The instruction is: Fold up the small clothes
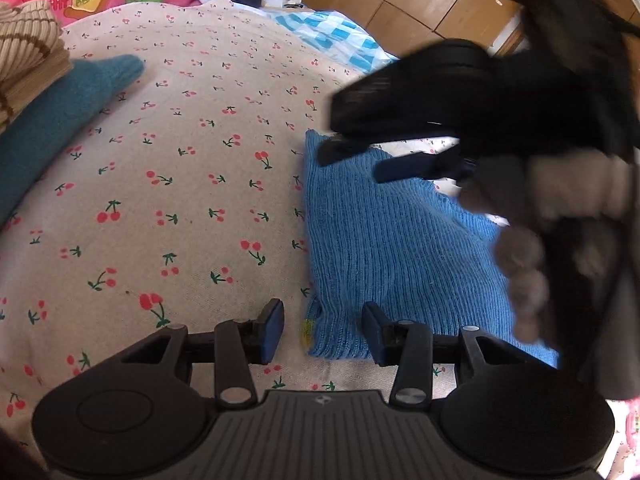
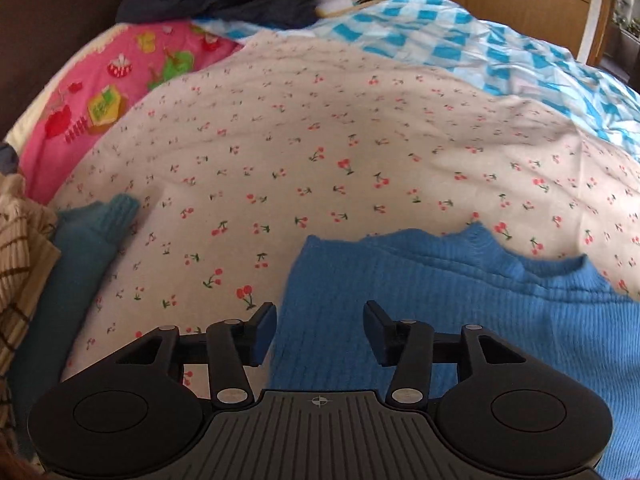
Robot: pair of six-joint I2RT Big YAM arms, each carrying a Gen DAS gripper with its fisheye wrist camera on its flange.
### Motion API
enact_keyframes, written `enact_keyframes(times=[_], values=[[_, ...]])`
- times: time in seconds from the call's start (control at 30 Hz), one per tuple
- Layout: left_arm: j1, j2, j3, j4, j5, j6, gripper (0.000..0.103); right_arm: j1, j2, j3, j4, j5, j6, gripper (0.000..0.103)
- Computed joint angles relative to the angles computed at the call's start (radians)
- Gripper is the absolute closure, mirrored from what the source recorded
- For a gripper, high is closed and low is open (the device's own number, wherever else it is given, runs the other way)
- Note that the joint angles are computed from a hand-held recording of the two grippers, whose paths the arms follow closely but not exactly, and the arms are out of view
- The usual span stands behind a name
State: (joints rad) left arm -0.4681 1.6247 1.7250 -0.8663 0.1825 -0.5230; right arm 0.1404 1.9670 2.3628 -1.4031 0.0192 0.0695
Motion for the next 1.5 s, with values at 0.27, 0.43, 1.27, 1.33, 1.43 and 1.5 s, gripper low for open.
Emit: enact_keyframes(times=[0.27, 0.43, 1.27, 1.33, 1.43, 1.5], values=[[0.010, 0.011, 0.006, 0.005, 0.022, 0.007, 0.056, 0.013, 0.144, 0.167, -0.143, 0.134, -0.059, 0.060], [0.006, 0.002, -0.004, 0.027, 0.000, 0.010, 0.055, -0.007, 0.074, 0.072, -0.077, 0.106, -0.057, 0.084], [-0.112, -0.023, -0.031, 0.168, -0.156, 0.149, 0.037, -0.286, -0.352, -0.473, 0.324, -0.343, 0.175, 0.086], [-0.137, -0.016, -0.010, 0.157, -0.182, 0.205, 0.063, -0.316, -0.373, -0.504, 0.346, -0.374, 0.190, 0.087], [-0.168, 0.013, 0.061, 0.114, -0.167, 0.235, 0.082, -0.365, -0.405, -0.548, 0.391, -0.412, 0.218, 0.087], [-0.195, 0.024, 0.099, 0.110, -0.155, 0.262, 0.082, -0.403, -0.428, -0.586, 0.431, -0.440, 0.249, 0.087]])
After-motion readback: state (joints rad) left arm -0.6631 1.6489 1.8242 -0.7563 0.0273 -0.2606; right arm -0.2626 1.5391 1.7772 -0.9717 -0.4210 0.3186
